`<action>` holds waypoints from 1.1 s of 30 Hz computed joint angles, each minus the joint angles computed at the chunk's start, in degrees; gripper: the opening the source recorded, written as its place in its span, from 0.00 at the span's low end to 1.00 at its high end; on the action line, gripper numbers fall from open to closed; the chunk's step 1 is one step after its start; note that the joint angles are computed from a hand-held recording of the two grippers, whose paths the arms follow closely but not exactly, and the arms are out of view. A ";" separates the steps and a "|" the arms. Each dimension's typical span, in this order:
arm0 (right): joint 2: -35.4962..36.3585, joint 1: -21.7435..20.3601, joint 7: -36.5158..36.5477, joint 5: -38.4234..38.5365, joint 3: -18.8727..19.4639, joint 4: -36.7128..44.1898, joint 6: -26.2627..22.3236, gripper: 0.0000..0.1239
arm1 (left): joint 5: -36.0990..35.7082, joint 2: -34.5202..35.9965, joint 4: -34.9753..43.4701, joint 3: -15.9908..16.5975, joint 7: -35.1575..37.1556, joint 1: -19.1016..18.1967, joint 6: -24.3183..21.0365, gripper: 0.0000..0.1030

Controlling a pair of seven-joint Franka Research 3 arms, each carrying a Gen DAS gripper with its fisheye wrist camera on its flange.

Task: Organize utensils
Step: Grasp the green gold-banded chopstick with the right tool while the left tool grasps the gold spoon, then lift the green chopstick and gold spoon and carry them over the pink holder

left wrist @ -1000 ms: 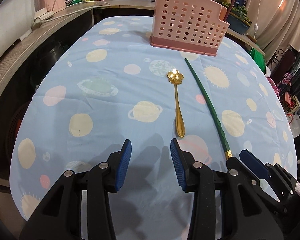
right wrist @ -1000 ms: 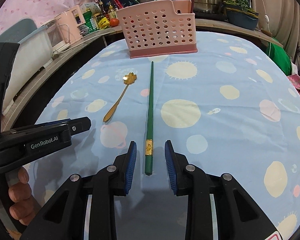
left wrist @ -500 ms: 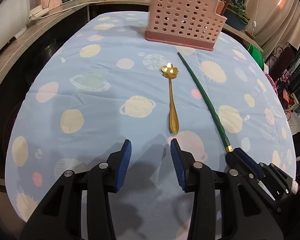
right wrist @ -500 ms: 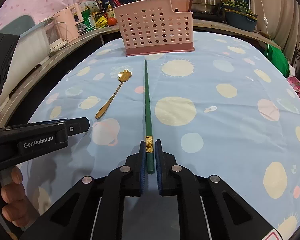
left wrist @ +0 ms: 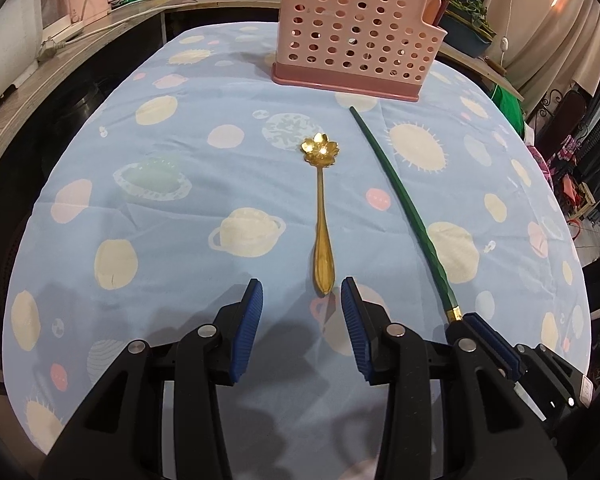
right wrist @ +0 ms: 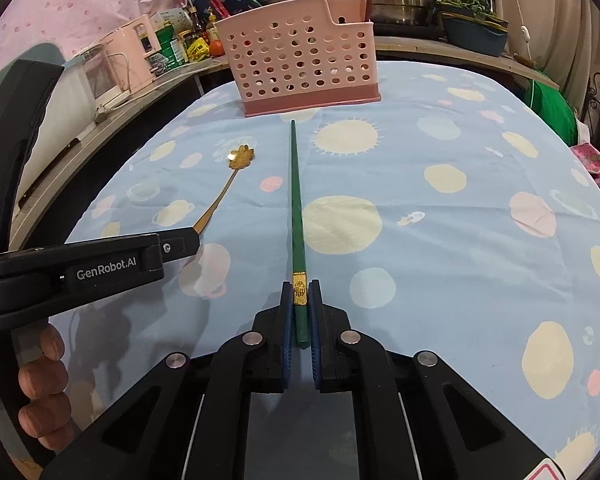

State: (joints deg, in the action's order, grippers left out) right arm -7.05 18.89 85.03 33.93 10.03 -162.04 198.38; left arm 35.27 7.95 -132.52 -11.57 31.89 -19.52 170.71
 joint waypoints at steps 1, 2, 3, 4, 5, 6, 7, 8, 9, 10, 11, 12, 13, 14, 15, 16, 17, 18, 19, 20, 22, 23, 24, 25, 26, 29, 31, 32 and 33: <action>-0.16 -0.04 0.30 -0.26 -0.44 -0.02 -0.17 0.06 | -0.03 0.28 0.29 0.00 0.00 -0.01 0.12 0.38; -0.36 0.00 0.94 -0.95 -1.17 -0.09 -0.40 0.06 | 0.31 0.60 0.66 0.19 -0.35 -0.18 0.14 0.38; -0.47 0.19 1.88 -2.03 -2.00 -0.26 -0.48 0.06 | 0.72 0.99 1.09 0.38 -0.68 -0.38 0.18 0.38; -0.68 0.55 3.22 -3.69 -3.20 -0.50 -0.64 0.06 | 1.19 1.22 1.39 0.60 -1.08 -0.61 0.22 0.37; -0.89 0.72 4.40 -5.08 -4.10 -0.64 -0.89 0.06 | 1.85 1.44 1.66 0.88 -1.61 -0.88 0.31 0.37; -1.06 0.51 4.98 -5.65 -4.19 -0.74 -1.02 0.06 | 2.09 1.64 1.88 0.93 -1.69 -0.96 0.41 0.37; -1.14 0.21 5.34 -6.11 -4.18 -0.80 -1.07 0.06 | 1.97 1.85 2.00 0.85 -1.50 -0.89 0.76 0.35; -1.24 -0.18 5.46 -6.28 -3.94 -0.80 -1.17 0.06 | 1.42 2.04 2.11 0.63 -0.91 -0.68 1.05 0.28; -1.33 -0.44 5.62 -6.53 -3.80 -0.83 -1.20 0.06 | 0.84 2.15 2.13 0.43 -0.29 -0.52 1.24 0.20; -1.40 -0.70 5.72 -6.70 -3.63 -0.82 -1.26 0.06 | -0.60 2.22 2.00 -0.20 1.18 0.01 1.54 0.17; -1.42 -0.82 5.94 -6.98 -3.61 -0.79 -1.32 0.06 | -1.63 2.22 1.81 -0.51 2.18 0.27 1.84 0.11; -1.41 -0.98 6.07 -7.16 -3.51 -0.74 -1.36 0.06 | -2.96 2.21 1.59 -0.97 3.45 0.64 2.14 0.10; -1.42 -1.15 6.15 -7.21 -3.35 -0.72 -1.37 0.06 | -3.36 2.09 1.35 -0.85 3.74 0.47 2.44 0.10; -1.49 -1.23 6.28 -7.33 -3.29 -0.73 -1.40 0.06 | -4.14 1.96 1.10 -1.02 4.50 0.57 2.64 0.10; -1.65 -1.38 6.28 -7.19 -3.00 -0.80 -1.42 0.06 | -5.11 1.79 0.77 -1.31 5.44 0.78 2.89 0.10; -1.85 -1.45 6.33 -7.25 -2.91 -0.88 -1.44 0.06 | -5.56 1.65 0.59 -1.25 5.86 0.70 2.94 0.10; -2.07 -1.70 6.15 -7.06 -2.61 -0.93 -1.45 0.06 | -6.13 1.42 0.27 -1.28 6.29 0.70 3.10 0.10; -2.37 -1.88 6.03 -6.87 -2.34 -0.97 -1.49 0.06 | -7.23 1.14 -0.14 -1.65 7.17 1.01 3.33 0.10; -2.74 -1.92 6.08 -6.85 -2.29 -1.08 -1.49 0.06 | -7.74 0.86 -0.41 -1.63 7.45 0.96 3.36 0.10; -3.15 -1.87 6.20 -7.05 -2.45 -1.29 -1.43 0.06 | -8.14 0.49 -0.74 -1.60 7.64 0.90 3.45 0.10; -4.25 -2.15 6.14 -6.95 -2.22 -1.65 -1.46 0.06 | -8.25 -0.70 -1.71 -1.26 7.38 0.69 3.91 0.10; -4.75 -2.29 6.18 -6.93 -2.12 -1.84 -1.41 0.06 | -7.89 -1.43 -2.20 -0.97 6.92 0.55 4.20 0.10; -5.43 -2.60 6.14 -6.64 -1.79 -2.04 -1.42 0.06 | -7.66 -2.17 -2.66 -0.81 6.59 0.59 4.56 0.10; -6.11 -2.49 6.43 -6.78 -2.00 -2.26 -1.45 0.06 | -7.23 -2.85 -3.01 -0.64 6.03 0.58 4.78 0.10; -6.79 -2.25 6.85 -7.10 -2.41 -2.51 -1.41 0.06 | -6.63 -3.50 -3.30 -0.47 5.33 0.62 4.95 0.10; -8.75 -0.87 8.53 -9.12 -4.85 -3.20 -1.39 0.06 | -4.60 -5.64 -4.10 -0.28 2.95 1.21 5.44 0.10; -9.96 -0.26 9.62 -10.42 -6.13 -3.50 -1.40 0.06 | -2.26 -6.86 -4.37 -0.29 0.61 1.93 5.73 0.09; -10.68 -0.15 10.04 -10.94 -6.52 -3.70 -1.31 0.06 | -1.54 -7.49 -4.48 -0.44 -0.07 2.40 5.79 0.09; -11.10 -0.50 10.22 -11.13 -6.27 -3.77 -1.20 0.06 | -0.17 -8.12 -4.46 -0.62 -1.31 2.89 5.77 0.09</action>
